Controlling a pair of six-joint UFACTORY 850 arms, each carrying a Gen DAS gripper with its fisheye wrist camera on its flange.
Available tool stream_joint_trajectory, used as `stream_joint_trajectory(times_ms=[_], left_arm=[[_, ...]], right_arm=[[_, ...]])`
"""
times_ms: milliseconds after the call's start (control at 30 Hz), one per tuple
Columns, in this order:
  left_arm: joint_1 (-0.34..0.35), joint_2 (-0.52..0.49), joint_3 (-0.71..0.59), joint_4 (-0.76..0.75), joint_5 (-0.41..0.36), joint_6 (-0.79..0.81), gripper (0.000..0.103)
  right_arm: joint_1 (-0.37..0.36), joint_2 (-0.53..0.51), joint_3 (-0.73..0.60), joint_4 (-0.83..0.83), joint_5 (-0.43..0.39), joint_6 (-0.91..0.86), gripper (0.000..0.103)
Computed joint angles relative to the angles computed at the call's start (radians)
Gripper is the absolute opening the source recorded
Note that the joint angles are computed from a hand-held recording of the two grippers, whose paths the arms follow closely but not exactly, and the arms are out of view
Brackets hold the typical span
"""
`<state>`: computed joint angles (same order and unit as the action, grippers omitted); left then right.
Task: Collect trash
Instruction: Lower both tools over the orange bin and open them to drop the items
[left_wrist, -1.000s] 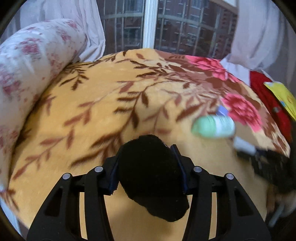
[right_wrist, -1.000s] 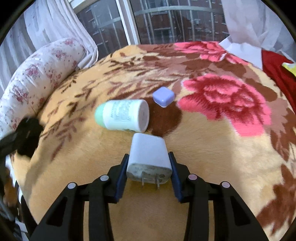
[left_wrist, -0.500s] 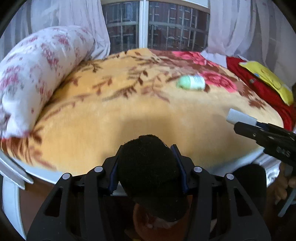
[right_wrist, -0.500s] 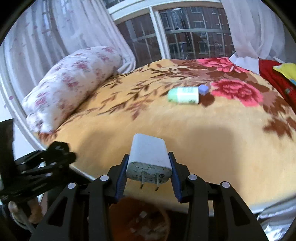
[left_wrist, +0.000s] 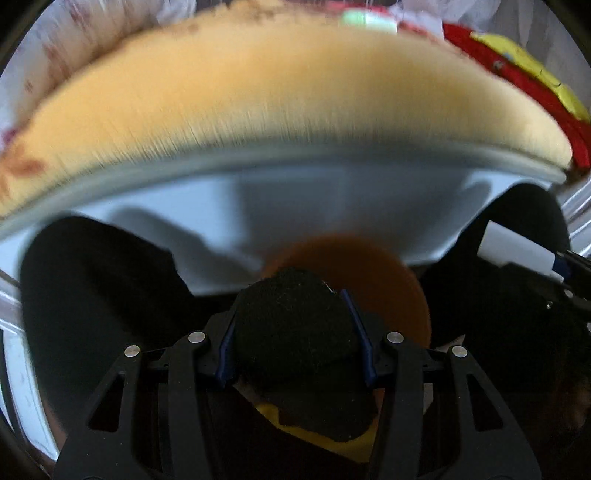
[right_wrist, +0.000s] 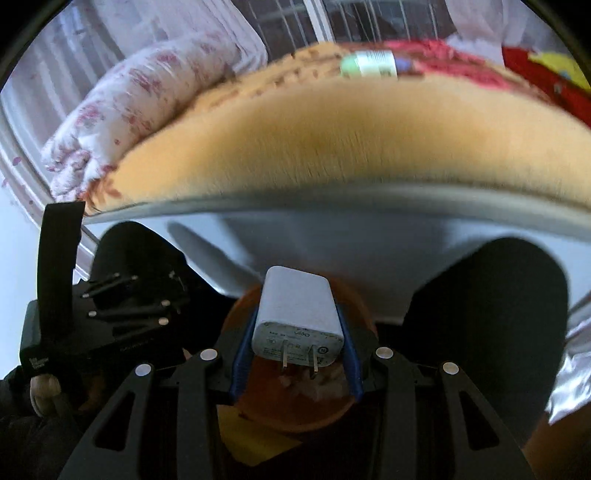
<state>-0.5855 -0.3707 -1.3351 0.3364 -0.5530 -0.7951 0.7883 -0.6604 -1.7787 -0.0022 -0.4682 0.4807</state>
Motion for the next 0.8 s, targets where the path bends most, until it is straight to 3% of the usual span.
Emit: stream_joint_trajectory(times_ms=[300, 333, 367, 433, 800], left_arm=[[0.025, -0.054, -0.039, -0.114, -0.038, 0.103, 0.051], [0.025, -0.065, -0.052, -0.112, -0.063, 0.101, 0.056], [0.028, -0.085, -0.081, -0.120, -0.088, 0.114, 0.064], [0.028, -0.088, -0.085, -0.118, -0.097, 0.116, 0.066], [0.011, -0.028, -0.049, -0.018, -0.059, 0.033, 0.070]], right_arm=[[-0.012, -0.099, -0.119, 0.119, -0.109, -0.138, 0.041], [-0.012, -0.111, -0.136, 0.117, -0.128, -0.136, 0.042], [-0.013, -0.112, -0.137, 0.109, -0.129, -0.129, 0.052], [-0.012, -0.108, -0.132, 0.094, -0.112, -0.112, 0.059], [-0.021, 0.016, 0.028, -0.065, 0.055, 0.111, 0.066]])
